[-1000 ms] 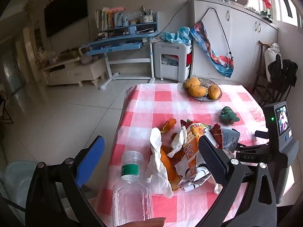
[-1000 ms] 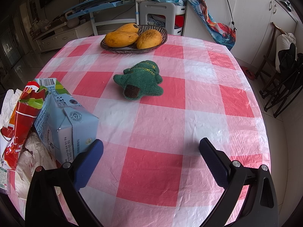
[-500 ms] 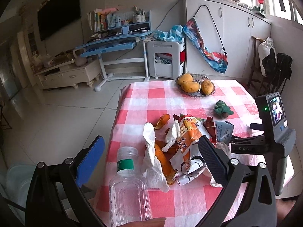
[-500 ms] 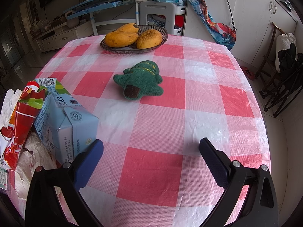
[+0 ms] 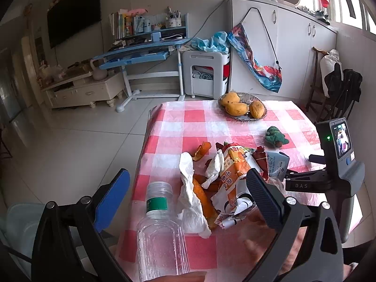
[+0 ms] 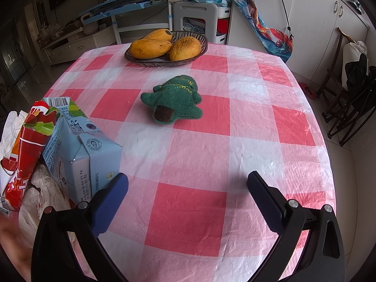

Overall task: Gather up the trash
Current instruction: 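Move the left tool toward the cluttered table, then grasp the clear plastic bottle with the left tool while the right tool grasps white tissue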

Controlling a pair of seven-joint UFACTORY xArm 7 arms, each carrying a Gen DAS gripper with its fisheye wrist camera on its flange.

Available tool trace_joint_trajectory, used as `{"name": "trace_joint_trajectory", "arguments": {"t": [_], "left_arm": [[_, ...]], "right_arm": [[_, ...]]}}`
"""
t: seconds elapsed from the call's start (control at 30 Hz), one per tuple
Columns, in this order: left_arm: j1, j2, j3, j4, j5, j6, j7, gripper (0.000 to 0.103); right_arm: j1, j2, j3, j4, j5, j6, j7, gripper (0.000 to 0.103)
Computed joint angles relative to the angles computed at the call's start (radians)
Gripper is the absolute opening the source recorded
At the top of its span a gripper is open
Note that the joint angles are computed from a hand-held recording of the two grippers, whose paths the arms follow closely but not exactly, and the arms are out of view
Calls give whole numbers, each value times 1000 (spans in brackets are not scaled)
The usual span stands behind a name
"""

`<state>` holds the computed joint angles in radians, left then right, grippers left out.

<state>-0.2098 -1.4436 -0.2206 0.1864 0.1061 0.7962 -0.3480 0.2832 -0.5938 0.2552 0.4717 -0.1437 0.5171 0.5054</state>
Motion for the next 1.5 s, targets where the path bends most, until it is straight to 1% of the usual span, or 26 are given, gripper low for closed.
{"name": "trace_joint_trajectory", "arguments": {"t": [0.23,0.5,0.9,1.1,1.3,1.33,1.4,1.43,1.5], "left_arm": [[2,-8,17,1,-10,7,2,96],[-13,-2,13,3,-23,8,5,96],[-55,-26,-5,-2,-40,28,-4,96],[-70,-36,3,-5,-53,36,-9,96],[-99,-49,-15,-15,-56,44,-1,96],[-99,-48,-14,-15,-54,43,1,96],[-95,-56,-3,-17,-56,42,-3,96],[-93,-59,2,-18,-58,41,-4,96],[-89,-69,9,-19,-60,44,-3,96]], "right_arm": [[0,-1,-3,-1,0,0,-3,97],[0,-1,-1,0,0,1,-1,97],[2,-4,1,-2,2,1,1,97],[0,-2,-2,-2,0,-1,-1,97],[-8,-1,12,2,-5,3,27,97],[-3,-3,3,-2,-3,3,19,97],[27,-27,-28,2,25,51,-19,97],[27,-44,-26,-2,34,70,-12,96],[-3,-123,4,-17,12,95,28,96]]}}
